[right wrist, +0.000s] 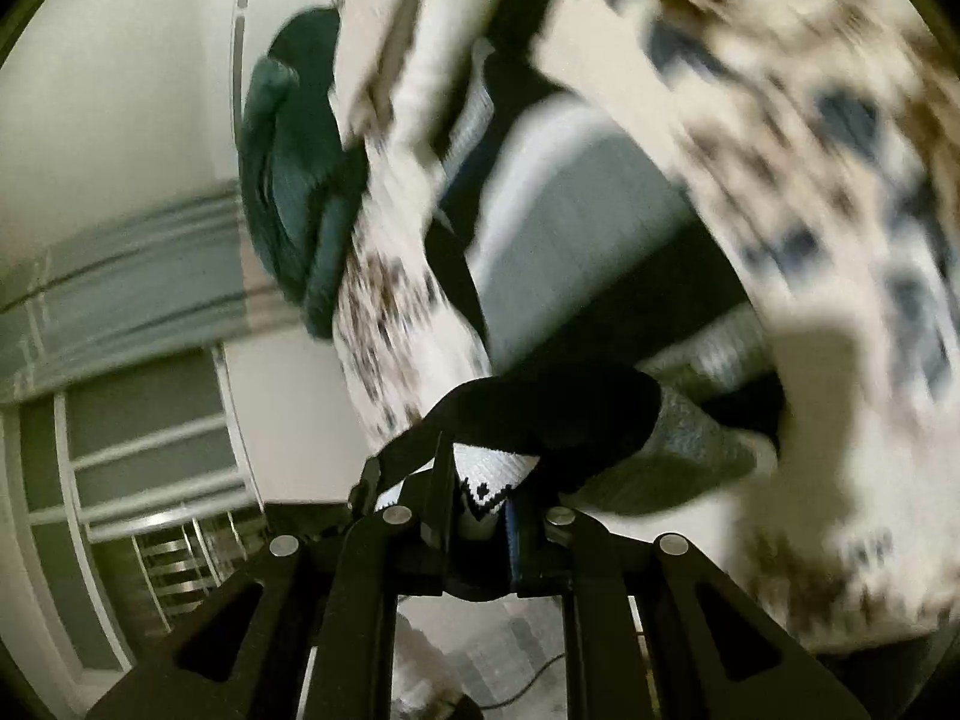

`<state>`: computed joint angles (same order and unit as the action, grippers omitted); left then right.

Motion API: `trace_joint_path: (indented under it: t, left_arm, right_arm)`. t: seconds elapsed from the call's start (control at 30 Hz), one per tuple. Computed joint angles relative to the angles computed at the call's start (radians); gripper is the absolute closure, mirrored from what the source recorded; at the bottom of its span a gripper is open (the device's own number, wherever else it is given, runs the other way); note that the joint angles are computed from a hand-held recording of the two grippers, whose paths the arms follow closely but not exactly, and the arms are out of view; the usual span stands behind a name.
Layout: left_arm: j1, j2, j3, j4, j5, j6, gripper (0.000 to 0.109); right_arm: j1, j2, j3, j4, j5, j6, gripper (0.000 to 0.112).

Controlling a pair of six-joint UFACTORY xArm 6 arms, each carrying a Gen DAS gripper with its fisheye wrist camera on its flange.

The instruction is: Fold small clothes

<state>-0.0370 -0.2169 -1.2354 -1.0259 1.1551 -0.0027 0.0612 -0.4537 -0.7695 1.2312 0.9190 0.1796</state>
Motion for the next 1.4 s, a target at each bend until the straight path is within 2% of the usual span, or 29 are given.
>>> trace_joint_path:
  t: [0.07, 0.13, 0.2, 0.27, 0.33, 0.43, 0.47, 0.5, 0.67, 0.77, 0.83, 0.87, 0.9, 0.93, 0.97, 1.07, 1.23, 1.27, 1.3, 1.33, 1.37, 1.4]
  left_arm:
    - [-0.025, 0.150, -0.132, 0.001, -0.026, 0.016, 0.097]
    - [-0.029, 0.309, -0.283, 0.014, -0.025, 0.011, 0.091]
    - [-0.036, 0.419, -0.397, 0.040, -0.031, -0.003, 0.064]
    - [-0.036, 0.517, -0.494, 0.038, -0.032, -0.006, 0.053]
    - [-0.030, 0.573, -0.554, 0.030, -0.019, -0.018, 0.051]
    - [-0.020, 0.595, -0.580, 0.046, -0.023, 0.012, 0.045]
    - [-0.019, 0.584, -0.569, 0.072, -0.026, 0.029, 0.045]
    - [-0.022, 0.571, -0.557, 0.113, -0.027, 0.049, 0.045]
    - [-0.066, 0.590, -0.584, 0.309, -0.001, 0.111, 0.045]
    - [-0.104, 0.644, -0.637, 0.400, -0.020, 0.112, 0.045]
    - [-0.118, 0.674, -0.662, 0.420, -0.052, 0.116, 0.053]
    - [-0.120, 0.703, -0.696, 0.426, -0.051, 0.109, 0.089]
    - [-0.119, 0.725, -0.728, 0.436, -0.035, 0.095, 0.103]
    - [-0.111, 0.734, -0.743, 0.410, -0.031, 0.089, 0.103]
    - [-0.106, 0.731, -0.740, 0.392, -0.038, 0.095, 0.103]
    - [-0.085, 0.721, -0.716, 0.368, -0.057, 0.089, 0.103]
    - [-0.053, 0.767, -0.735, 0.326, 0.022, 0.044, 0.098]
    - [-0.042, 0.762, -0.734, 0.301, 0.035, 0.046, 0.089]
    - [-0.032, 0.751, -0.726, 0.280, 0.044, 0.057, 0.078]
    - [-0.023, 0.723, -0.699, 0.263, 0.044, 0.075, 0.072]
    - [-0.016, 0.685, -0.660, 0.258, 0.030, 0.090, 0.056]
    - [-0.011, 0.652, -0.626, 0.250, 0.018, 0.106, 0.046]
  right_arm:
    - [-0.032, 0.166, -0.143, 0.014, -0.010, -0.040, 0.099]
    - [-0.052, 0.334, -0.300, 0.008, -0.026, -0.045, 0.099]
    - [-0.061, 0.459, -0.422, -0.007, -0.031, -0.038, 0.097]
    - [-0.068, 0.582, -0.542, -0.062, -0.052, 0.014, 0.092]
    - [-0.076, 0.686, -0.648, -0.111, -0.030, 0.068, 0.083]
    - [-0.084, 0.702, -0.662, -0.130, -0.025, 0.034, 0.066]
    - [-0.085, 0.691, -0.647, -0.125, -0.031, 0.015, 0.054]
    - [-0.089, 0.670, -0.622, -0.123, -0.040, -0.007, 0.047]
    - [-0.104, 0.603, -0.562, -0.260, -0.049, -0.033, 0.045]
    - [-0.101, 0.656, -0.612, -0.340, -0.015, -0.031, 0.045]
    - [-0.088, 0.716, -0.671, -0.381, -0.003, -0.033, 0.045]
    - [-0.080, 0.752, -0.711, -0.416, 0.006, -0.024, 0.048]
    - [-0.072, 0.784, -0.747, -0.443, 0.011, -0.029, 0.077]
    - [-0.062, 0.821, -0.802, -0.493, 0.028, -0.013, 0.097]
    - [-0.056, 0.842, -0.843, -0.533, 0.045, 0.007, 0.101]
    - [-0.040, 0.868, -0.919, -0.654, 0.038, 0.070, 0.103]
    - [-0.059, 0.980, -1.060, -0.705, 0.179, 0.146, 0.100]
    - [-0.064, 0.979, -1.060, -0.690, 0.184, 0.130, 0.093]
    - [-0.072, 0.974, -1.057, -0.676, 0.194, 0.111, 0.077]
    - [-0.085, 0.954, -1.037, -0.655, 0.203, 0.083, 0.069]
    - [-0.094, 0.936, -1.016, -0.639, 0.206, 0.064, 0.052]
    - [-0.107, 0.900, -0.970, -0.620, 0.206, 0.035, 0.045]
